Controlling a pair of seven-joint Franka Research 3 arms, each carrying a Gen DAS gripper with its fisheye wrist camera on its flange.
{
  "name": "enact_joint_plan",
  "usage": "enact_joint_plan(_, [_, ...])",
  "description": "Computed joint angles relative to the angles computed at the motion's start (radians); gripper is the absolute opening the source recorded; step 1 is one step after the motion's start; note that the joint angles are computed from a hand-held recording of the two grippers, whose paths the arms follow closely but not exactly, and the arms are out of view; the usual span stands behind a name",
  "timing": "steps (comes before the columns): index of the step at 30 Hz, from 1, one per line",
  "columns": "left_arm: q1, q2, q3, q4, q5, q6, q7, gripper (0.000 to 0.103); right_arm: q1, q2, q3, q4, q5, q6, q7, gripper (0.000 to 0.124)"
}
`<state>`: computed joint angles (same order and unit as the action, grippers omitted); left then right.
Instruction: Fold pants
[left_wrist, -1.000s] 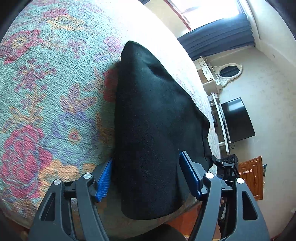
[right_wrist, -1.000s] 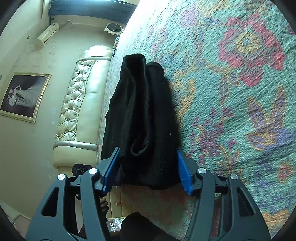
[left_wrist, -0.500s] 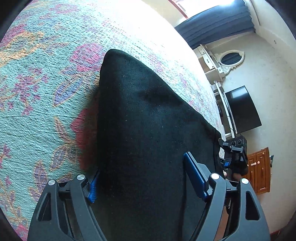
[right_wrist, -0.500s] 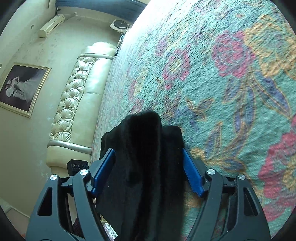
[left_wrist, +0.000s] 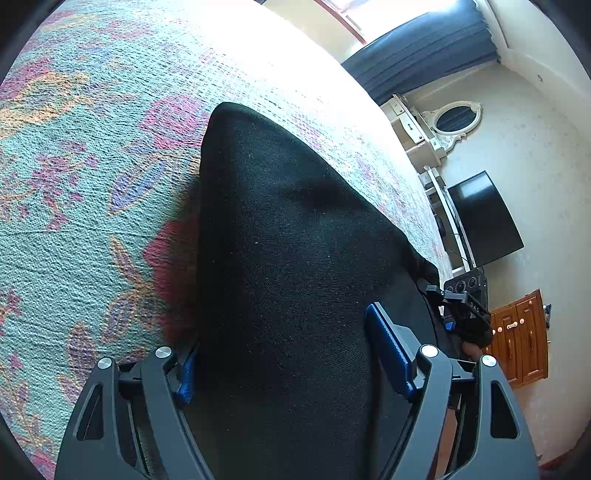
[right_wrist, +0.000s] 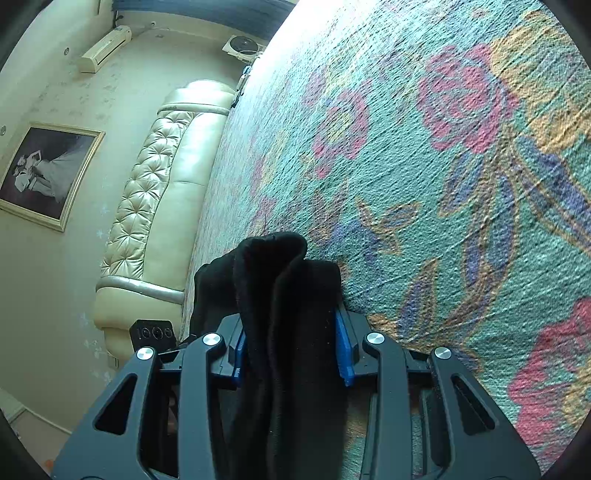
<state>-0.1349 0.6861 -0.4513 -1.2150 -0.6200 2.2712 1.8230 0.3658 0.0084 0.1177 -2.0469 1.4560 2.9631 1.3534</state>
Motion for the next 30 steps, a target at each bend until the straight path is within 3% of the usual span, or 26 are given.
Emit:
enact_joint_plan(13, [-0.006, 0.023, 0.007, 0.045, 0.017, -0.036, -0.021, 0.076, 0.003, -0.034, -0.009, -0.036, 0.066, 0.001, -0.073, 0.035])
enact_joint_plan(21, [-0.06, 0.221, 0.023, 0.385, 0.074, -0.205, -0.186, 0.076, 0.006, -0.04, -0.011, -0.04, 0.11, -0.001, -0.116, 0.036])
enact_joint_plan(26, [-0.075, 0.308, 0.014, 0.512, 0.07, -0.202, -0.257, 0.076, 0.012, -0.042, -0.006, -0.039, 0.101, 0.018, -0.108, 0.036])
enact_joint_plan(30, [-0.113, 0.408, 0.02, 0.689, 0.108, -0.239, -0.328, 0.076, 0.011, -0.042, -0.009, -0.035, 0.099, 0.011, -0.088, 0.036])
